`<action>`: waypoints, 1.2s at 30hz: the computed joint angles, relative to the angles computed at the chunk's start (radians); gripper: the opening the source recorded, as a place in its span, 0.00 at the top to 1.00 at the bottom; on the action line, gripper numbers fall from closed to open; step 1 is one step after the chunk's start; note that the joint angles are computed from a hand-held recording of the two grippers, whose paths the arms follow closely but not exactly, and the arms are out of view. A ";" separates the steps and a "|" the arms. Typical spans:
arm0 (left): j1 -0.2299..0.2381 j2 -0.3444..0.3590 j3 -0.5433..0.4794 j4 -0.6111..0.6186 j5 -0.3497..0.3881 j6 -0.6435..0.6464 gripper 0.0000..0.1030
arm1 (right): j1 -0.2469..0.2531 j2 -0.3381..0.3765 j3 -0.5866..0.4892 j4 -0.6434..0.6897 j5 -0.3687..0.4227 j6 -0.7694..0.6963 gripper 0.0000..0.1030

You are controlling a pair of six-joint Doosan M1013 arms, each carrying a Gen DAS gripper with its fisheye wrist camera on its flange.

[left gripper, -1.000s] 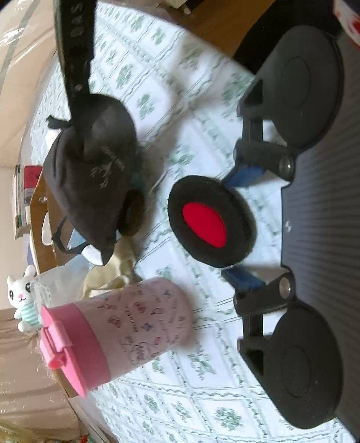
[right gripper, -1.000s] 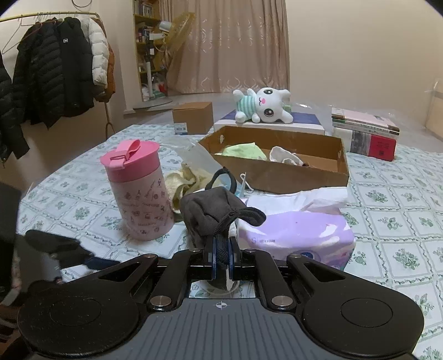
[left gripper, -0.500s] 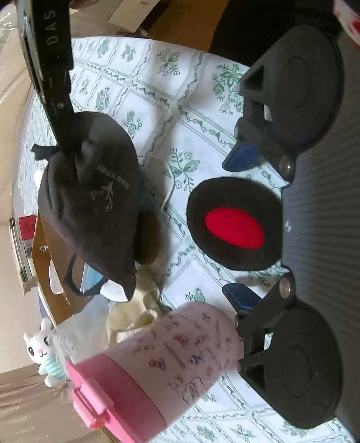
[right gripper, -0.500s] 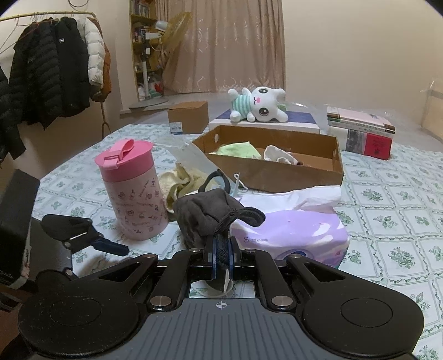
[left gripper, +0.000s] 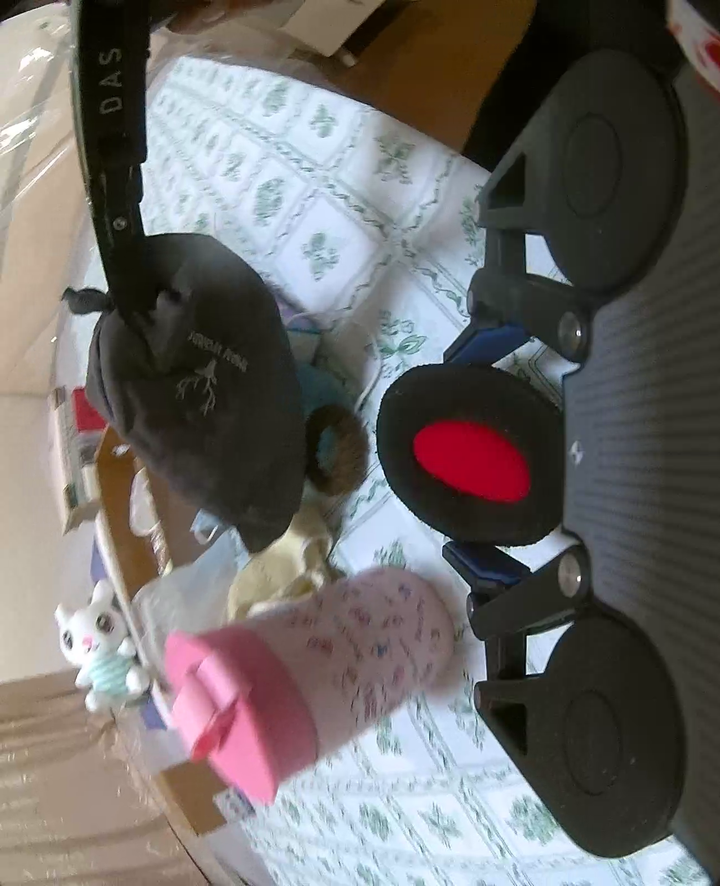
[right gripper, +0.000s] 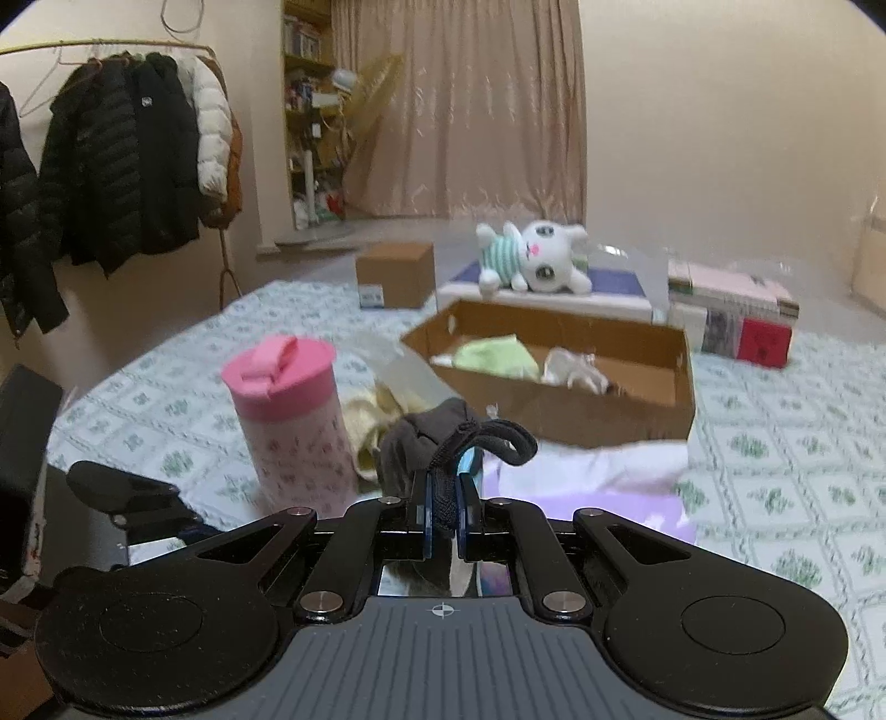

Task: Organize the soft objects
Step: 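Carry the pad and pouch into the cardboard box and open both grippers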

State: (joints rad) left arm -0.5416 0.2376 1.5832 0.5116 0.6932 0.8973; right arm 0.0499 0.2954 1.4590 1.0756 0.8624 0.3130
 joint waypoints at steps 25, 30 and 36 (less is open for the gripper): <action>0.006 -0.047 -0.143 0.131 0.056 -0.109 0.37 | -0.026 0.009 -0.165 0.143 0.010 -0.029 0.93; 0.029 -0.017 -0.204 0.094 0.076 -0.045 0.37 | -0.027 0.031 -0.213 0.125 0.009 -0.006 0.93; 0.070 0.033 -0.294 0.025 0.086 0.044 0.37 | -0.025 0.080 -0.300 0.084 0.011 0.042 0.93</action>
State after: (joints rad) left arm -0.4711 0.2707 1.2891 0.5368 0.7791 0.9408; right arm 0.0251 0.3753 1.1591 1.1597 0.8735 0.3546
